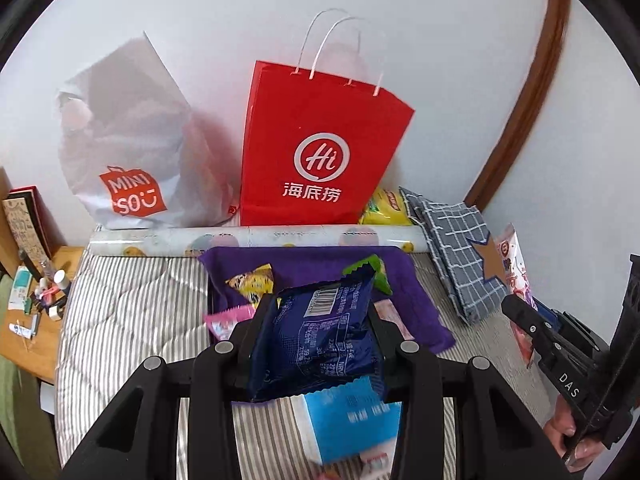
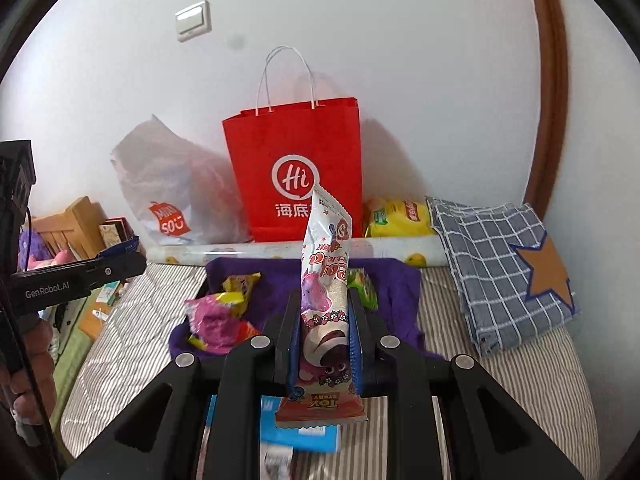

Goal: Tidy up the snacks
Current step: 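Open the right gripper over the towel while the left releases the blue packet there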

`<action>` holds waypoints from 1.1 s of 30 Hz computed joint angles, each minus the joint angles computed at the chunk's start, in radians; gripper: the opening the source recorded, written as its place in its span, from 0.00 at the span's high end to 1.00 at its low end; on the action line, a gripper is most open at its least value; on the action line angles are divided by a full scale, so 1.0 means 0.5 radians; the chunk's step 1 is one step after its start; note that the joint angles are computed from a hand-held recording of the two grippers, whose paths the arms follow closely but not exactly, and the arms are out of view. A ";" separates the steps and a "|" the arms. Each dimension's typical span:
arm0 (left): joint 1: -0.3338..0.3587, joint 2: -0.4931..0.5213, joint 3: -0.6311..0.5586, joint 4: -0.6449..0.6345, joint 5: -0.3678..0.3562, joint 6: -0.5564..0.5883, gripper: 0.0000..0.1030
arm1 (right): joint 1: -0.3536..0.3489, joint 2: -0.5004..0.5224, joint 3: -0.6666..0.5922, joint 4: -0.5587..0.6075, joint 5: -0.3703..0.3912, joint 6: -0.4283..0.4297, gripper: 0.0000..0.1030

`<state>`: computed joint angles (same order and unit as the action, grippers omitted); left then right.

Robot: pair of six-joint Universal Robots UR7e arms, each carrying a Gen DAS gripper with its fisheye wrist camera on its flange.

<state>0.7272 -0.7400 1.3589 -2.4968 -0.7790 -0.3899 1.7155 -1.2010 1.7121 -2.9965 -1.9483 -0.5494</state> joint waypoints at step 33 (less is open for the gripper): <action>0.364 0.584 -0.799 0.351 -0.111 0.107 0.63 | -0.342 0.611 -0.615 0.294 0.157 -0.073 0.80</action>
<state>0.9093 -0.4482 0.9593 -2.3211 -0.8347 -0.3362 1.5443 -0.8954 1.4044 -2.8494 -1.8695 -0.5859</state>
